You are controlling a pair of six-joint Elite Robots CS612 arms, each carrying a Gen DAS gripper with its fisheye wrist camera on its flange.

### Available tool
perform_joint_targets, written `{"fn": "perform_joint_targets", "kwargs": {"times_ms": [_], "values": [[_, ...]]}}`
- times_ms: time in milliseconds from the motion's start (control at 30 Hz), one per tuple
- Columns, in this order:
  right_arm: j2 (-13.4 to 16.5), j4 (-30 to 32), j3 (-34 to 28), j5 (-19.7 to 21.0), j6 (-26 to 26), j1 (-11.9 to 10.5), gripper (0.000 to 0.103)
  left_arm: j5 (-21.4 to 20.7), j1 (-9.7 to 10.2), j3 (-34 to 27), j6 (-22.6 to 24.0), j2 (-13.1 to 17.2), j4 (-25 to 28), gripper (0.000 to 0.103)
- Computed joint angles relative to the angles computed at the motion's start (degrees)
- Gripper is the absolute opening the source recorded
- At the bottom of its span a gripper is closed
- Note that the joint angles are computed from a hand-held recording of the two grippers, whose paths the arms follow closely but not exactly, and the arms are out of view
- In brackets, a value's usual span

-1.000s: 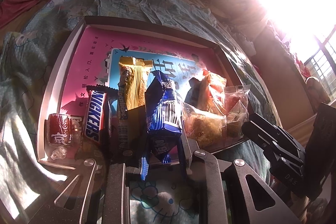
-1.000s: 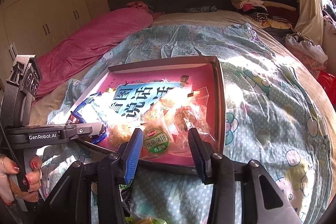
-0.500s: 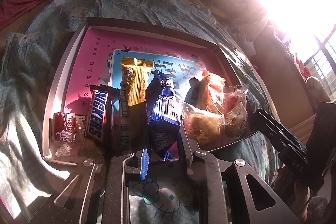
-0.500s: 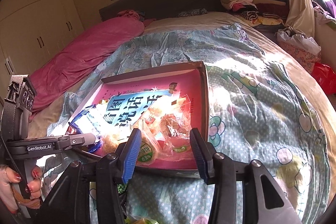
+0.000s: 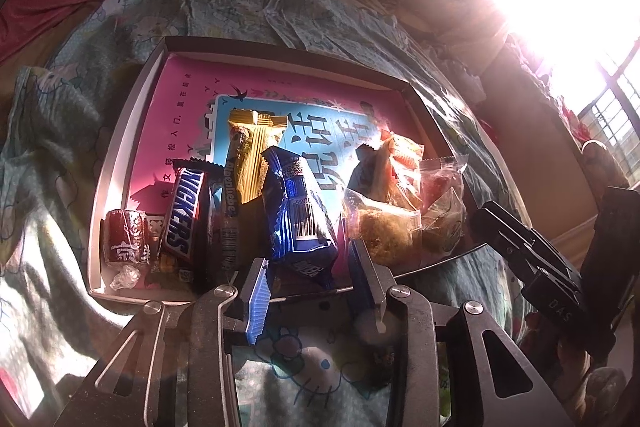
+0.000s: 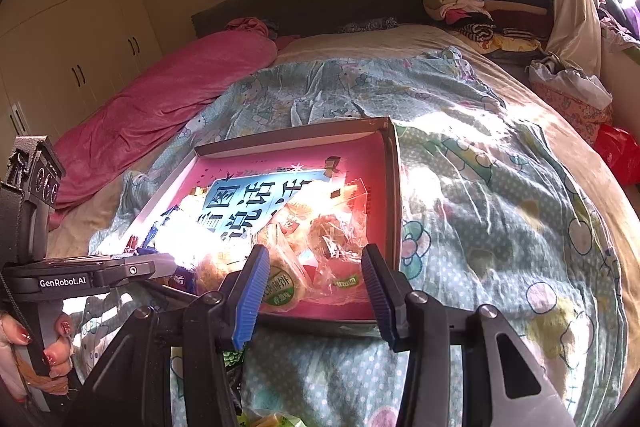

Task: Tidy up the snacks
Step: 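Open the left tool to release the blue packet while the right tool releases the bread bag, then withdraw both tools from the tray back over the remaining snacks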

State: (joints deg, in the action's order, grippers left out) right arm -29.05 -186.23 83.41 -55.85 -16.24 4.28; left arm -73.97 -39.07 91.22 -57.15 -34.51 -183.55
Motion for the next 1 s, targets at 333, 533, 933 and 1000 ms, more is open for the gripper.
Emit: {"fn": "perform_joint_targets", "kwargs": {"times_ms": [333, 533, 933, 1000], "values": [[-0.1, -2.0, 0.4, 1.1, 1.3, -0.4, 0.055, 0.4, -0.27, 0.4, 0.4, -0.5, 0.0, 0.054], [-0.1, -2.4, 0.4, 1.0, 1.4, -0.4, 0.055, 1.2, -0.46, 1.0, 0.9, -1.0, -0.6, 0.063], [-0.2, -3.5, 0.7, 0.9, 2.6, -0.5, 0.057, 4.3, -1.09, 2.1, 2.5, -2.1, -1.7, 0.068], [-0.2, -3.9, 0.7, 0.8, 3.0, -0.6, 0.057, 4.6, -1.18, 2.2, 2.7, -2.3, -2.1, 0.069]]}}
